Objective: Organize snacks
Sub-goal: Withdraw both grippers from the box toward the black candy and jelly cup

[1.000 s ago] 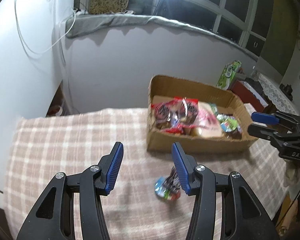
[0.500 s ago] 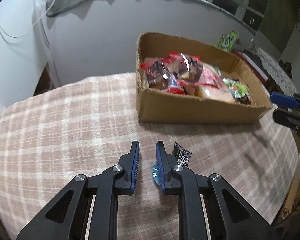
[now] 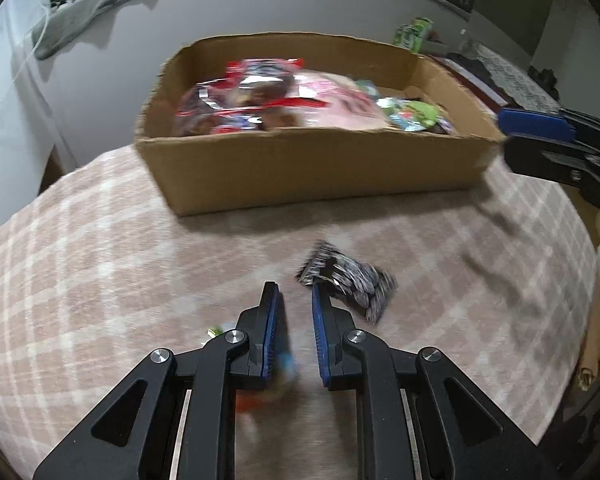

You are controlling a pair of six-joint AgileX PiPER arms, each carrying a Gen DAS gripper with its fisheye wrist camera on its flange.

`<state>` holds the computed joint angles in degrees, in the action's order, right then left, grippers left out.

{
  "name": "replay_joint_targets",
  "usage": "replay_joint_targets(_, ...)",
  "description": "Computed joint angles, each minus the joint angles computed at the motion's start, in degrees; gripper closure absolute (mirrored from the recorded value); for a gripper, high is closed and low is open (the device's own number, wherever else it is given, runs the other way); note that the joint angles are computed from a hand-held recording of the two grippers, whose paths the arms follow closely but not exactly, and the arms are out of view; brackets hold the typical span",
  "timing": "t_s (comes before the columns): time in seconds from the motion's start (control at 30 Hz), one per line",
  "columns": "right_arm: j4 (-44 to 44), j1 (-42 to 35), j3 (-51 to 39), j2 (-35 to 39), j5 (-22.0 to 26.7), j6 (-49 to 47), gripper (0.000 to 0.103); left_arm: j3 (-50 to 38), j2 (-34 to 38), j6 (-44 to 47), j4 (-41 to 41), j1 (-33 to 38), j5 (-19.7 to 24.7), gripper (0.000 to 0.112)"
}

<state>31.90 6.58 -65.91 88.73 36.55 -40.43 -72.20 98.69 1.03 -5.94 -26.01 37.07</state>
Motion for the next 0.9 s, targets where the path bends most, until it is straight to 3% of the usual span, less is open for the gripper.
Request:
replay_joint_targets(0.2,0.8,-0.5,0.6,0.5,0.3,-0.3,0.050,1.0,-0.3,-5.1,5.2,-4.3,-2.4,0.097)
replay_joint_targets(0.4,2.9,-0.2,2.4,-0.1,1.1,-4.3,0.050,8.2,-9.1,-5.6,3.4,-1.5,-6.1,0.096)
replay_joint_targets(0.43,3.8,-0.2,2.6,0.0,1.5,-5.6,0.050,9.7,-11.1,-6.1,3.5,-0.7,-6.6,0.092)
replay_joint_targets(0.47,4.1,0.1,2.9,0.1,1.6,-6.4,0.050,11.6,-13.3,-6.2,3.3,0.3,-6.9,0.079)
replay_joint_targets(0.53,3.7,1.3,3.5,0.4,0.8,-6.9,0.050,14.9,-16.9,-6.3,2.2,2.5,-7.2,0.070)
replay_joint_targets(0.67,2.4,3.8,3.0,2.8,0.1,-6.4,0.050,18.2,-18.6,-7.6,0.7,4.0,-8.1,0.070)
replay_joint_targets(0.9,-0.6,7.7,1.1,6.8,-1.1,-3.6,0.050,18.2,-15.4,-9.2,2.5,3.2,-8.7,0.067)
